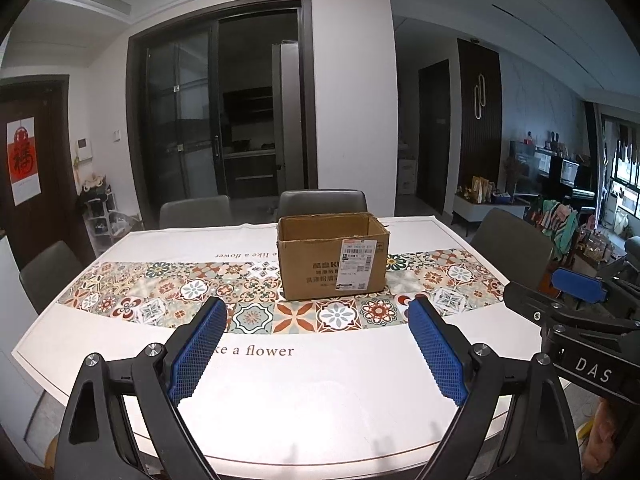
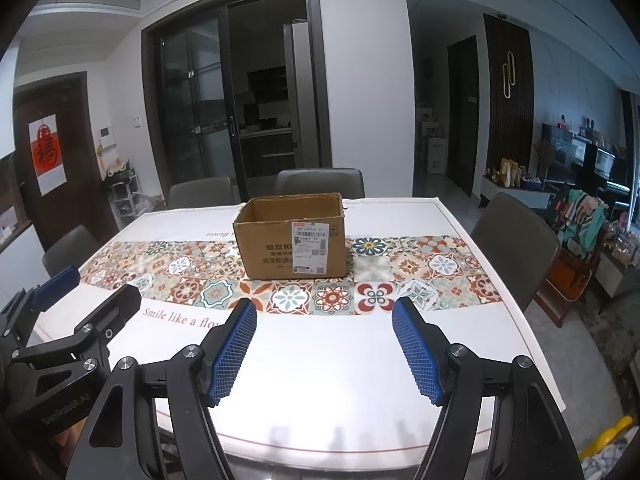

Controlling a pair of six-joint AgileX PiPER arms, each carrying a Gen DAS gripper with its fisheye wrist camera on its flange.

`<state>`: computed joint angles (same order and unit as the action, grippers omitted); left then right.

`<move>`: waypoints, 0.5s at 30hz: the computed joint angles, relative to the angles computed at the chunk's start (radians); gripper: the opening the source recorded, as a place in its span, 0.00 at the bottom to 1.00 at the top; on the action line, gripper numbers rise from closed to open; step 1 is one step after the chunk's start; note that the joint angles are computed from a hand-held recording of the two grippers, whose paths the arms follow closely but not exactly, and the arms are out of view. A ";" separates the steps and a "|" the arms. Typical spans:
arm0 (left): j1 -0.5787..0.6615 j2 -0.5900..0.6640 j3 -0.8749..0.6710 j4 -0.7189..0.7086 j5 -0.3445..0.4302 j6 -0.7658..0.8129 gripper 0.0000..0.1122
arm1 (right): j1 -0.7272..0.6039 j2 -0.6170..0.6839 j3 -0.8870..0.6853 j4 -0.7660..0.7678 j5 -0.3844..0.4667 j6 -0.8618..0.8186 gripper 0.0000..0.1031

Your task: Organize soft objects

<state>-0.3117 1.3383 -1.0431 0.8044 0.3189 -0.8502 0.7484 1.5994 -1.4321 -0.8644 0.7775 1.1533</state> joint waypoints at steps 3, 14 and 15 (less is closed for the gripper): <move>-0.010 -0.008 0.008 0.043 0.012 -0.044 0.83 | 0.007 -0.011 0.012 -0.005 0.003 0.006 0.69; -0.012 -0.026 0.025 0.089 0.024 -0.090 0.85 | 0.016 -0.008 0.009 -0.012 0.004 0.003 0.69; -0.010 -0.025 0.023 0.080 0.024 -0.081 0.85 | 0.016 -0.008 0.008 -0.011 0.003 0.000 0.69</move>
<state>-0.3218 1.3134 -1.0199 0.8840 0.3430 -0.9313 0.7646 1.5916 -1.4242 -0.8753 0.7808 1.1536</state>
